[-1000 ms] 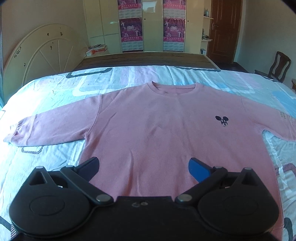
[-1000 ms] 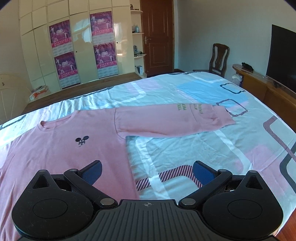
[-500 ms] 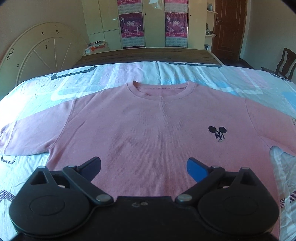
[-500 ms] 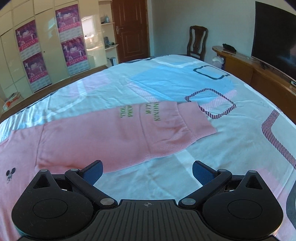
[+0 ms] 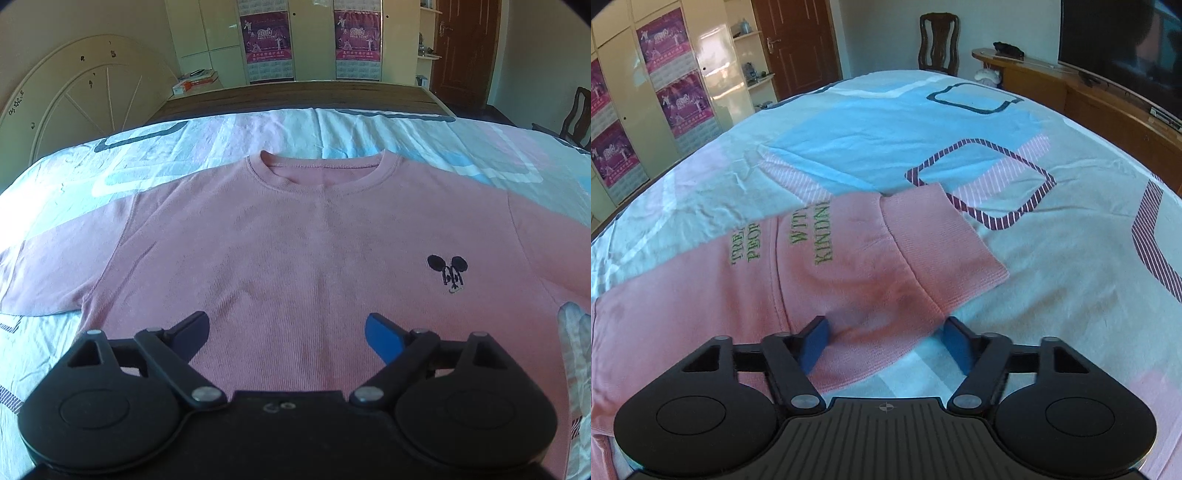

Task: Fold small clothes
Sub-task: 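Close the right gripper on the cuff of the text-printed sleeve, then carry the sleeve across the chest toward the collar and open the right gripper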

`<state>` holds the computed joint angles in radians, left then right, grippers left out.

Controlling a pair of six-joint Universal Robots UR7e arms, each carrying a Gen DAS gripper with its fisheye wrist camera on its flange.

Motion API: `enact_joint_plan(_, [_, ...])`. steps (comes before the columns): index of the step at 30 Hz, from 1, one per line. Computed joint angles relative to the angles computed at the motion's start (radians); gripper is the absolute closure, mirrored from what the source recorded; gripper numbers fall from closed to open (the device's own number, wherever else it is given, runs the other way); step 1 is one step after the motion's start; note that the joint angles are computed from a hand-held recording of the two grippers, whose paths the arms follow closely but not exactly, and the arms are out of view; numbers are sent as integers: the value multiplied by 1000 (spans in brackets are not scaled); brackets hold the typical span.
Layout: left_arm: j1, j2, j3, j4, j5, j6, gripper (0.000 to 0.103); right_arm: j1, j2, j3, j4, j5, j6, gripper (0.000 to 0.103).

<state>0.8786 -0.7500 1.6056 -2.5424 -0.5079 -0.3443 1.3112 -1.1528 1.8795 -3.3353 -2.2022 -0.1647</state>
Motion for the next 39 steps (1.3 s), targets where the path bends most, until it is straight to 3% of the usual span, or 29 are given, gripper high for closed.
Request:
enact_joint_plan(2, [4, 2, -5, -4, 0, 2, 13, -1, 13, -16, -8, 10, 0, 55])
enact_joint_plan(6, [12, 1, -15, -15, -29, 26, 21, -12, 11, -23, -4, 76, 11, 93])
enact_joint_plan(13, [18, -3, -28, -25, -57, 46, 22, 36, 36, -43, -60, 125, -51, 98])
enact_joint_plan(18, [22, -22, -24, -26, -51, 42, 22, 135, 87, -82, -75, 191, -148, 98])
enact_joint_plan(25, [35, -70, 16, -92, -14, 92, 22, 281, 210, -144, 38, 324, -210, 98])
enact_joint_plan(31, [72, -98, 23, -127, -25, 128, 22, 347, 335, -191, 179, 379, -213, 97])
enact_joint_plan(32, [79, -100, 22, -135, -41, 140, 22, 352, 350, -193, 206, 384, -208, 97])
enact_joint_plan(34, [93, -101, 15, -148, -86, 161, 19, 360, 367, -197, 251, 377, -202, 74])
enact_joint_plan(35, [99, -100, 11, -153, -113, 171, 19, 362, 370, -192, 250, 381, -202, 42])
enact_joint_plan(36, [105, -97, 4, -155, -142, 182, 17, 364, 370, -181, 230, 388, -206, 22])
enact_joint_plan(39, [125, -77, -7, -202, -257, 239, 13, 369, 349, -132, 143, 385, -244, 21])
